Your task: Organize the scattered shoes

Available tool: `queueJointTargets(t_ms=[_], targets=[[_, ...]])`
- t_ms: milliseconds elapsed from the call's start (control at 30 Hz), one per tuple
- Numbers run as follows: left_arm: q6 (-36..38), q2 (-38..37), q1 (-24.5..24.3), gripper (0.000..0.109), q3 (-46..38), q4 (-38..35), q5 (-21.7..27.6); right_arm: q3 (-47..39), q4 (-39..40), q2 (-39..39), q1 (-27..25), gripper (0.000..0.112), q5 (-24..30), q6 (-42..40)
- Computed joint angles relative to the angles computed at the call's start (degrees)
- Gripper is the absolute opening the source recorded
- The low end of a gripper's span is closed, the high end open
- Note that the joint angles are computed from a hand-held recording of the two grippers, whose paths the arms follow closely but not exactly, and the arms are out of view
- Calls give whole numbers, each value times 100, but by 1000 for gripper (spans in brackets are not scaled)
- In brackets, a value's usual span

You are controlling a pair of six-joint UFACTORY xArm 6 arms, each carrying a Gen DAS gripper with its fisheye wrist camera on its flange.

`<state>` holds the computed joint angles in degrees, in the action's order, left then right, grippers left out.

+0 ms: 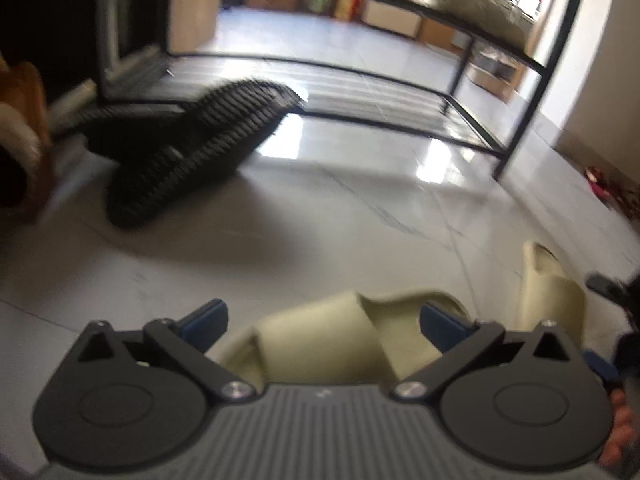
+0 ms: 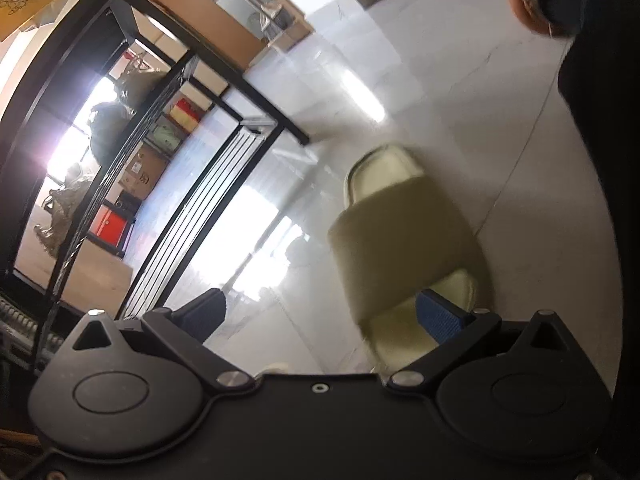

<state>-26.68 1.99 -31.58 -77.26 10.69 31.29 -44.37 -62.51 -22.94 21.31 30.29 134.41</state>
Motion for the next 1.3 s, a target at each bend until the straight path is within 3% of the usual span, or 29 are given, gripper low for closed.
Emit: queueJointTargets(t_ms=[133, 367, 500, 767, 967, 1100, 1233, 1300], targets=[[-387, 123, 194, 102, -273, 667, 238, -281, 1156, 414, 96, 103, -734, -785], [-886, 108, 616, 102, -436, 1304, 600, -1117, 5353, 1658, 604, 103, -1660, -3260], [-1226, 131, 789, 102, -562, 1416, 883, -2120, 6865, 2341, 795, 103, -937, -3696], [-1249, 205, 948, 102, -681, 1229, 713, -4317, 6260, 3661, 908, 103, 1149, -3074], [-1150, 324, 1002, 102, -814, 985, 724, -5865, 6042, 4562, 997, 100, 2749, -3745], [-1189, 389, 1000, 102, -899, 882, 851, -6112, 5787, 4673, 1020, 96, 2952, -4204], [-1184, 412, 981, 102, -925, 820, 952, -6539, 5442, 4850, 1057, 95, 3364, -5377], [-1183, 410, 969, 102, -918, 824, 980, -6545, 5501, 4837, 999, 95, 3329, -6366]])
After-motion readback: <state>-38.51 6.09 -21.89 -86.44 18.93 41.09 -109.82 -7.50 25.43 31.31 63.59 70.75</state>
